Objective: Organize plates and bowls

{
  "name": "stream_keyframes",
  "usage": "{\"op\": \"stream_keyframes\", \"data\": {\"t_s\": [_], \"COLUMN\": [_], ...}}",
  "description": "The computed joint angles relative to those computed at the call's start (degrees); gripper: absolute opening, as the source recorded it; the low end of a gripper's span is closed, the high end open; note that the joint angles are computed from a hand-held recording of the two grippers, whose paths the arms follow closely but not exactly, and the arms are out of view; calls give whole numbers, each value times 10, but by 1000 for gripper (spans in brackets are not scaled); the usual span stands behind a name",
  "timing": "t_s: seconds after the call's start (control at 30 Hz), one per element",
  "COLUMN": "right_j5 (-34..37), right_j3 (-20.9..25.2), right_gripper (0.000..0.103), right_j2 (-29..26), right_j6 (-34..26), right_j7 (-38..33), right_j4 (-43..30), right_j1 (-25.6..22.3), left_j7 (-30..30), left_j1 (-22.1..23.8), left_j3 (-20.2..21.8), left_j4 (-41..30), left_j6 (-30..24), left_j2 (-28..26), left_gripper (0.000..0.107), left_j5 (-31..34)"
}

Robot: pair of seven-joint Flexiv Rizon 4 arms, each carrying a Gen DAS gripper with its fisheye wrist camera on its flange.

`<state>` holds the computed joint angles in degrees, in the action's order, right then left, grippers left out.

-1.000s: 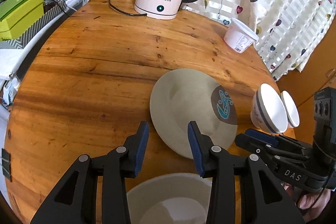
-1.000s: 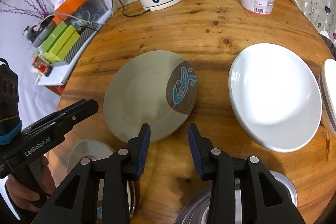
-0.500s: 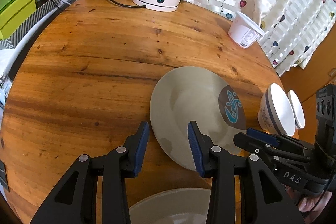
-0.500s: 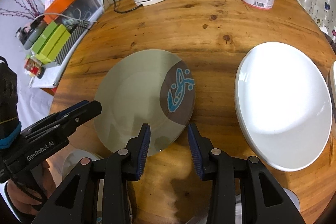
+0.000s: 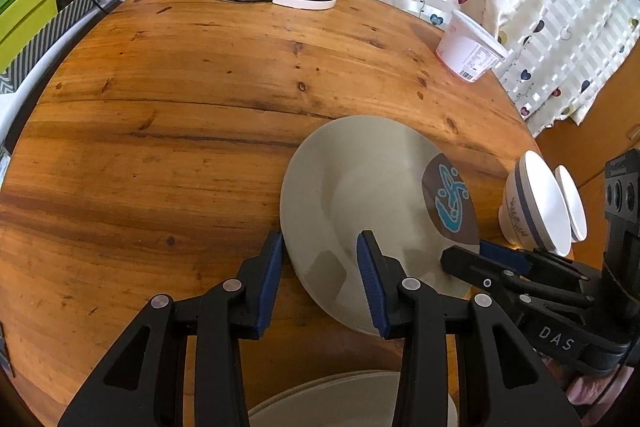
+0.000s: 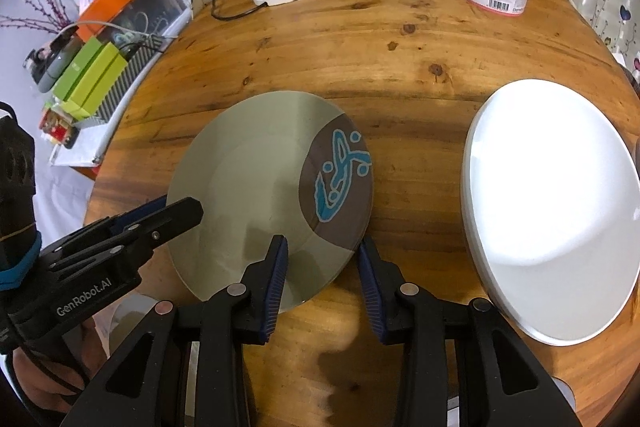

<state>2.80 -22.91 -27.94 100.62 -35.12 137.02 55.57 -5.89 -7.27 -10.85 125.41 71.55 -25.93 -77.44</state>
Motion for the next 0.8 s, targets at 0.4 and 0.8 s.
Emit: {"op": "stream_keyframes", "data": {"t_s": [0.4,0.8], "right_j5": [3,17], "right_j3": [-39,-63], "right_gripper": [33,33], "right_j2": [1,12], "right_j6": [0,8], "right_j7": [-6,-26], "right_j4": [6,15], "right_j1": [40,75], "left_j7": [20,46], "left_j1": [-5,-24], "left_j3": [5,25], "left_j4": [5,24], "left_j6": [1,0], "left_j2": [9,39], "left_gripper": [38,38], "left_j5": [-27,-70]}}
